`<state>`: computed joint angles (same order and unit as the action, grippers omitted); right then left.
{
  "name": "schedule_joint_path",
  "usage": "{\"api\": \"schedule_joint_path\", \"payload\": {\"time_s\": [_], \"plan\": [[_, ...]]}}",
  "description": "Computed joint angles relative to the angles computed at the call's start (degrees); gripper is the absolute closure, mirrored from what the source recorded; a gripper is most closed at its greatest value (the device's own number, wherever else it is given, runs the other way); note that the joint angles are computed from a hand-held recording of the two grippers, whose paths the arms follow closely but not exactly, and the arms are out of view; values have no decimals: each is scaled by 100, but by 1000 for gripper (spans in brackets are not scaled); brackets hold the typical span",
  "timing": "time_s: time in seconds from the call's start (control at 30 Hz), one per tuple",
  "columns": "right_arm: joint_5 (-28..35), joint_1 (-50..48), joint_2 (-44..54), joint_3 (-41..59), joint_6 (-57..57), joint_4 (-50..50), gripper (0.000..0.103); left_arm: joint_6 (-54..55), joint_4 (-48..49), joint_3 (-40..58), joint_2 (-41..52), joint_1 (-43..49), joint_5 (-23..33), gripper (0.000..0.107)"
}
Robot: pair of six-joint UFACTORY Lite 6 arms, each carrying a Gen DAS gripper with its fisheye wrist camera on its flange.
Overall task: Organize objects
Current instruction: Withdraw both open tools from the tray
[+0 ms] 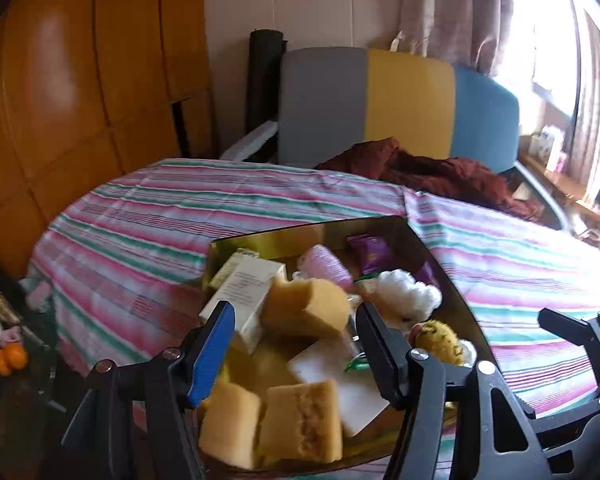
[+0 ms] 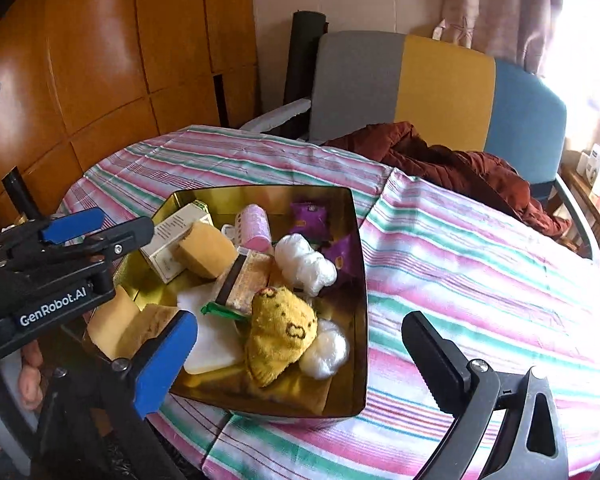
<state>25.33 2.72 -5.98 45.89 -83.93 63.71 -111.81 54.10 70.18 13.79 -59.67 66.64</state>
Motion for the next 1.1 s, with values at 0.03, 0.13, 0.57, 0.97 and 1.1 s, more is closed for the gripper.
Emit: {"api": "schedule_joint_path", "payload": {"time_s": [0.03, 0.13, 0.57, 0.97, 1.1], "plan": [[-29, -9, -11, -36, 18, 10, 0, 42, -33, 98, 85, -48, 125, 43], [-38, -100, -81, -168, 44, 13, 0, -193, 1, -35, 1, -106, -21, 43], [-176, -47, -314, -410, -30, 233, 0, -529, -61, -147, -17, -339, 143, 43], [-305, 99, -340, -454, 76, 159, 0, -560, -12, -313, -149, -324, -113, 43], [-341, 132, -302, -450, 92, 147, 0, -552, -8, -309, -123, -351, -65, 43]]}}
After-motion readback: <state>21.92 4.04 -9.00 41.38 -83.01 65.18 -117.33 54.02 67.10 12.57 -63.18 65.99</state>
